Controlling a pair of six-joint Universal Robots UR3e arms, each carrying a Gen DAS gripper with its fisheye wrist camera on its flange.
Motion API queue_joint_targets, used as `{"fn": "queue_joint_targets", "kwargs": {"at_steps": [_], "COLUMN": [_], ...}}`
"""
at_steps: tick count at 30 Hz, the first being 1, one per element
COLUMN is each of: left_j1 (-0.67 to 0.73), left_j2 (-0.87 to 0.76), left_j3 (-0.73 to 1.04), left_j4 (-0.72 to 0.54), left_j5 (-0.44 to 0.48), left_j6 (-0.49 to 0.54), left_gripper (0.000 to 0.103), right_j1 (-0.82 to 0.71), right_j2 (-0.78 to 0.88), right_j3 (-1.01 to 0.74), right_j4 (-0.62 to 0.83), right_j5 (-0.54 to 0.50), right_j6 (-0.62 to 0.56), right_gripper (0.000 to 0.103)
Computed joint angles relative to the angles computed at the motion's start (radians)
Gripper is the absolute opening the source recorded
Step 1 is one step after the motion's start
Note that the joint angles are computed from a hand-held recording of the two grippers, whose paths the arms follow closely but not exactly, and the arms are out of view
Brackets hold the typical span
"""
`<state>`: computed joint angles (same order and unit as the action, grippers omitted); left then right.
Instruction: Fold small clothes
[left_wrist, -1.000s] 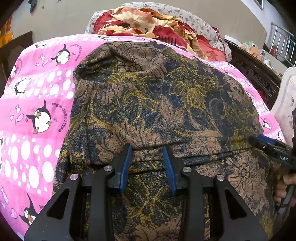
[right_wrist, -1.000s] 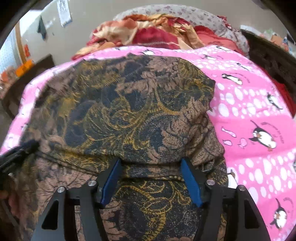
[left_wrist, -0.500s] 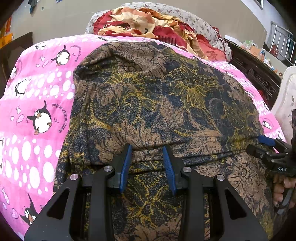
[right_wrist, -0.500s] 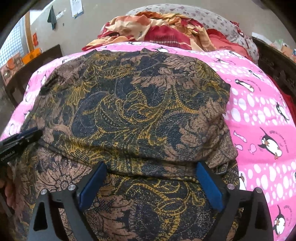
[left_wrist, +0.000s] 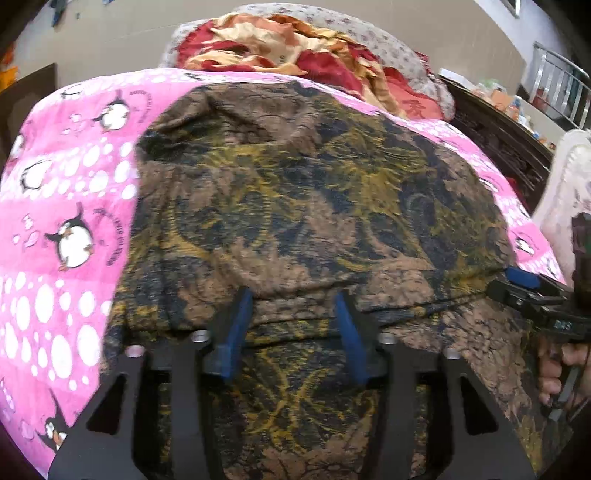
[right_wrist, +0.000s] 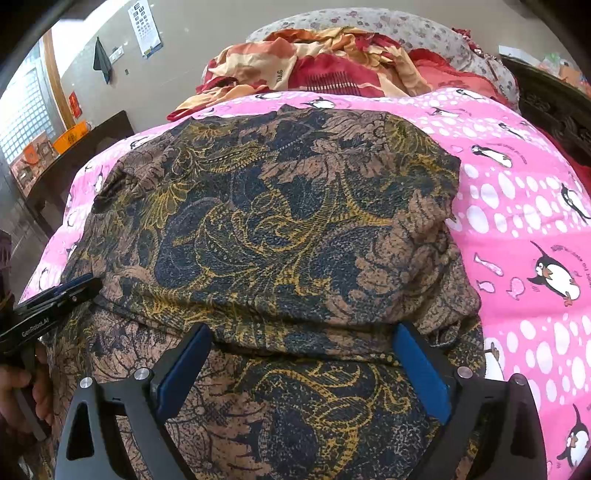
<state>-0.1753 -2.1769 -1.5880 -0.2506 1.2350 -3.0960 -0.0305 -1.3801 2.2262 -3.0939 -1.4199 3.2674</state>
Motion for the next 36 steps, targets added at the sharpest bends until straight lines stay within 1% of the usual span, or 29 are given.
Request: {"fn": "queue_joint_targets", "kwargs": {"at_steps": [1,2,3,4,7,8,10,12,13,14,15,16,19,20,21,22,23,24,25,26,27,28,30,31,33,34,36], "left_j1": [0.005,0.014,0.015,0.01,-0.028,-0.048,-0.1,-0.125,-0.123,-0.108,-0.086,-0.068,-0.003,0.033,0.063,0.128,0.194,0.291,0.368,0.462,0.548,0.632,0.804,0.861,0.896,0.889,0.84], "left_j2": [0.0,-0.002,-0.005,-0.008,-0.016,-0.02,-0.018,0.021,0.074,0.117,0.184,0.257,0.46,0.564,0.632,0.737,0.841,0.946,1.051,1.156,1.26,1.361,1.522,1.566,1.554,1.511,1.448], "left_j3": [0.003,0.012,0.025,0.04,0.073,0.094,0.141,0.111,0.053,0.003,-0.089,-0.193,-0.466,-0.571,-0.643,-0.71,-0.759,-0.814,-0.846,-0.877,-0.884,-0.901,-0.871,-0.852,-0.806,-0.785,-0.785], "left_j4": [-0.013,-0.041,-0.068,-0.093,-0.117,-0.141,-0.22,-0.248,-0.266,-0.29,-0.297,-0.266,-0.218,-0.219,-0.205,-0.274,-0.37,-0.454,-0.552,-0.659,-0.809,-0.926,-1.282,-1.426,-1.598,-1.656,-1.603], "left_j5": [-0.036,-0.094,-0.122,-0.13,-0.058,-0.019,0.086,0.135,0.143,0.129,0.114,0.112,0.08,0.064,0.049,-0.002,-0.025,-0.101,-0.111,-0.161,-0.173,-0.214,-0.272,-0.281,-0.293,-0.304,-0.311], "left_j6": [0.02,0.056,0.082,0.1,0.104,0.115,0.163,0.202,0.219,0.229,0.236,0.248,0.302,0.326,0.344,0.385,0.364,0.423,0.432,0.5,0.568,0.647,0.875,0.978,1.11,1.156,1.127], "left_gripper": [0.083,0.09,0.102,0.102,0.102,0.102,0.102,0.102,0.103,0.103,0.102,0.102,0.102,0.102,0.102,0.102,0.102,0.102,0.102,0.102,0.102,0.102,0.102,0.102,0.101,0.098,0.096], "right_j1": [-0.001,-0.001,0.001,0.0,0.012,0.025,0.075,0.144,0.185,0.197,0.201,0.215,0.312,0.362,0.394,0.418,0.436,0.45,0.461,0.46,0.456,0.463,0.473,0.482,0.515,0.529,0.542], "right_j2": [0.0,0.0,0.001,0.001,0.002,0.007,0.022,0.032,0.021,-0.008,-0.048,-0.116,-0.235,-0.278,-0.318,-0.372,-0.443,-0.473,-0.523,-0.572,-0.604,-0.607,-0.617,-0.613,-0.582,-0.547,-0.543], "right_j3": [0.001,0.002,0.001,0.0,-0.015,-0.029,-0.093,-0.176,-0.21,-0.209,-0.195,-0.159,-0.08,-0.045,-0.01,0.035,0.09,0.117,0.166,0.217,0.257,0.28,0.307,0.31,0.304,0.29,0.292], "right_j4": [-0.002,-0.004,-0.002,0.0,0.023,0.038,0.125,0.275,0.373,0.426,0.477,0.533,0.614,0.629,0.63,0.632,0.637,0.634,0.617,0.589,0.553,0.52,0.486,0.48,0.457,0.437,0.43], "right_j5": [0.003,0.002,0.0,0.001,-0.019,-0.038,-0.11,-0.213,-0.271,-0.28,-0.274,-0.269,-0.331,-0.364,-0.379,-0.376,-0.363,-0.366,-0.359,-0.347,-0.344,-0.346,-0.357,-0.37,-0.405,-0.416,-0.425], "right_j6": [0.001,0.002,0.002,0.001,-0.001,0.0,-0.004,-0.02,-0.011,0.014,0.04,0.065,0.09,0.116,0.143,0.173,0.203,0.217,0.23,0.239,0.235,0.238,0.243,0.252,0.282,0.294,0.305], "right_gripper": [0.101,0.101,0.101,0.101,0.101,0.101,0.103,0.103,0.103,0.103,0.103,0.103,0.103,0.103,0.103,0.103,0.103,0.103,0.103,0.103,0.103,0.103,0.103,0.103,0.103,0.103,0.103]}}
